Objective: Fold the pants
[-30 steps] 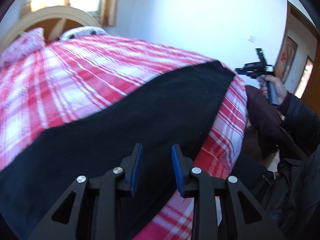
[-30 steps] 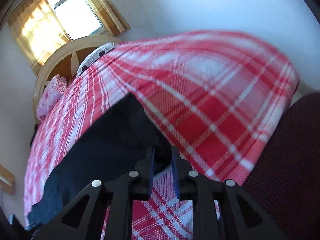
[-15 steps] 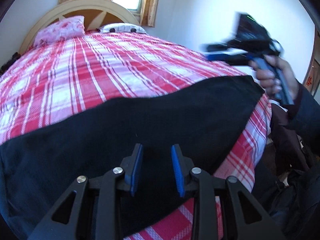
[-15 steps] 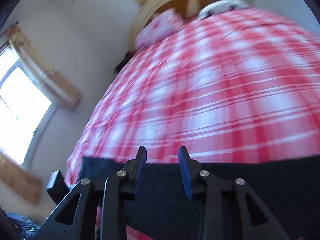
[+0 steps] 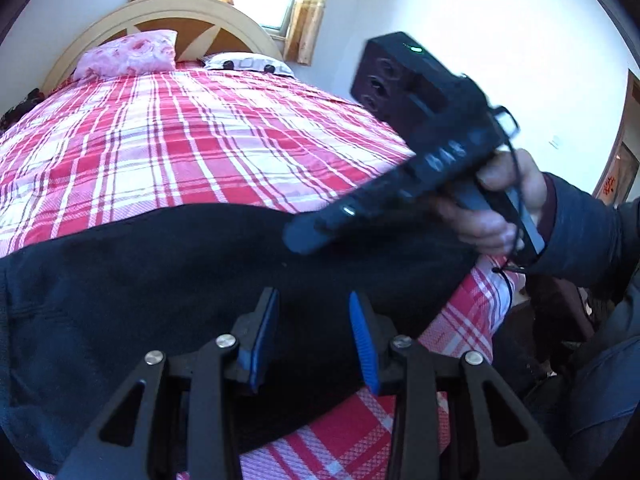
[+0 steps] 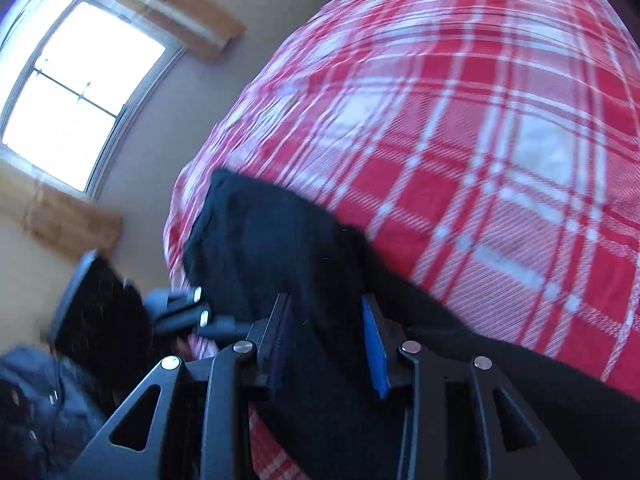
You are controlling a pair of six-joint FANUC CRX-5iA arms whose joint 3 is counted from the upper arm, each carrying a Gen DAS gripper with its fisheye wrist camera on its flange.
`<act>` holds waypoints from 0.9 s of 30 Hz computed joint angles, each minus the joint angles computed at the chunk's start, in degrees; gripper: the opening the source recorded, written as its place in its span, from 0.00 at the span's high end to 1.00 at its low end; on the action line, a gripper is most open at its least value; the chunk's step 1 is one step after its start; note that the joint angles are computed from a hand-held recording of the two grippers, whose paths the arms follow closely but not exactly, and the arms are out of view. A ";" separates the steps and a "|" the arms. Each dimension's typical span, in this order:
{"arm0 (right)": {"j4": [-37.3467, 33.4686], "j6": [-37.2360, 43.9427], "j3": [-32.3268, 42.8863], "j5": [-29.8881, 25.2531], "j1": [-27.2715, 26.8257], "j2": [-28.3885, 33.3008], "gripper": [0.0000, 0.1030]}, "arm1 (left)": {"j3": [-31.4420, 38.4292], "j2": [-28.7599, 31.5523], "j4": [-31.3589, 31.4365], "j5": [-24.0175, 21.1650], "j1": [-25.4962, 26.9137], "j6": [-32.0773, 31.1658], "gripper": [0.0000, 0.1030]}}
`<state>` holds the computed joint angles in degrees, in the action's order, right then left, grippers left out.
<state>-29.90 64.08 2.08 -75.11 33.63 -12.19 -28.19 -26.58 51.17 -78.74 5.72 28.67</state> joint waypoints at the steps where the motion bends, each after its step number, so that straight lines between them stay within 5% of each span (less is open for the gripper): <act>1: -0.10 0.95 0.30 -0.62 0.41 0.10 0.64 | 0.35 0.79 -0.44 -0.13 -0.43 0.64 0.62; 7: -4.99 0.02 -0.26 -0.89 -5.12 1.22 0.64 | 0.11 0.79 -1.92 0.52 -1.21 1.12 0.61; 15: -26.56 1.80 0.79 -4.04 -16.93 7.07 0.63 | -0.28 0.58 -1.67 0.28 -0.90 0.43 0.59; 27: -38.00 1.34 -9.70 12.20 -23.85 0.27 0.60 | -0.76 0.51 -1.01 -0.30 -0.77 -0.37 0.55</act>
